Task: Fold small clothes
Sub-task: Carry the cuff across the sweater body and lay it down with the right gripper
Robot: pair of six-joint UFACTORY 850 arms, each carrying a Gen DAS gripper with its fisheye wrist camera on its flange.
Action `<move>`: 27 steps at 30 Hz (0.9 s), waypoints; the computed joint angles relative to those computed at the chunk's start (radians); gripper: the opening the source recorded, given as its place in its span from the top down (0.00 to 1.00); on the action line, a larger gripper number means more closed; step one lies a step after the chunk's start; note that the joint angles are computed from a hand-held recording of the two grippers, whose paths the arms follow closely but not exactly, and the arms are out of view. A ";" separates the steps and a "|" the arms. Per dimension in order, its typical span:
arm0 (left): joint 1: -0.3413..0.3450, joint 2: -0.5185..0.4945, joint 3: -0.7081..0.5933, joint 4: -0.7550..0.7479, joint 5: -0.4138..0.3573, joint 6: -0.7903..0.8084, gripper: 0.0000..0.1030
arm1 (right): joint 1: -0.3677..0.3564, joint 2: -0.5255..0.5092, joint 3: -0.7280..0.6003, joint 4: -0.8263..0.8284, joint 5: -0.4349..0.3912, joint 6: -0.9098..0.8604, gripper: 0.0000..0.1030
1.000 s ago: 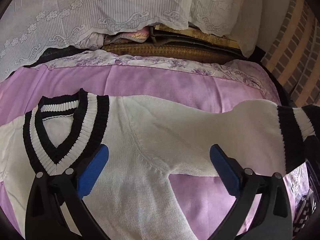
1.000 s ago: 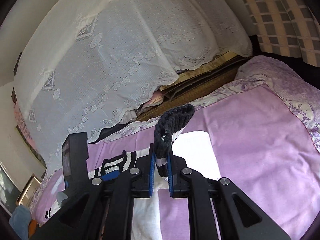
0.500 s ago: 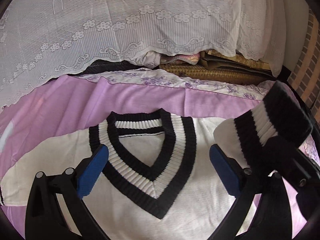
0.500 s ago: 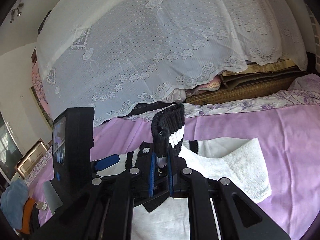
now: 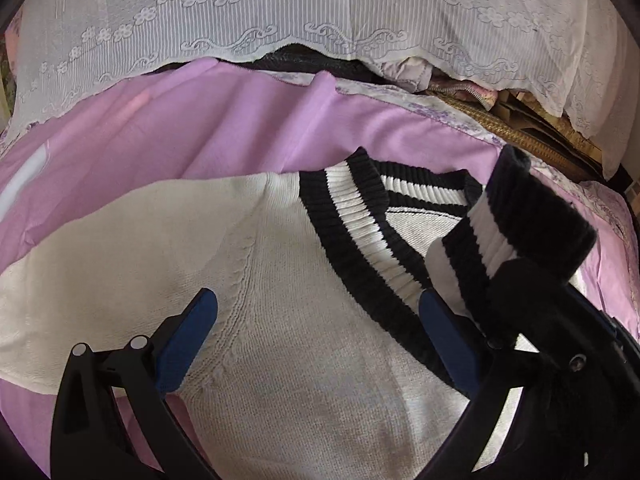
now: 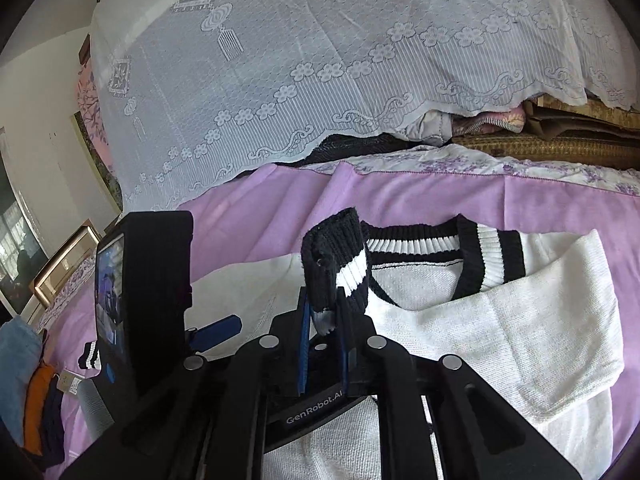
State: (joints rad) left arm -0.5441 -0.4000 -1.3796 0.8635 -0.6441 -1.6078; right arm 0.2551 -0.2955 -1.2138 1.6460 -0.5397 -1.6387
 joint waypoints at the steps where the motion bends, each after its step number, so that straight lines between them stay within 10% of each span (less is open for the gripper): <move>1: 0.004 -0.002 0.001 -0.012 -0.001 0.002 0.04 | -0.004 -0.009 -0.004 -0.007 -0.026 0.011 0.84; 5: 0.006 0.005 0.016 0.011 -0.019 -0.048 0.04 | -0.041 -0.007 0.010 0.023 -0.156 0.010 0.58; 9: 0.021 0.029 0.049 -0.004 -0.008 -0.083 0.04 | -0.076 0.044 0.057 0.112 -0.195 -0.087 0.58; 19: 0.007 0.185 0.171 0.114 -0.076 -0.333 0.04 | -0.173 0.040 0.037 0.039 -0.024 -0.072 0.58; 27: -0.024 0.039 0.028 -0.069 -0.016 0.042 0.04 | -0.268 -0.116 -0.122 -0.243 -0.129 0.342 0.58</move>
State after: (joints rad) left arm -0.5679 -0.3609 -1.3517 0.7945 -0.6603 -1.5661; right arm -0.0125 -0.4111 -1.3360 1.4032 -0.6685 -1.2965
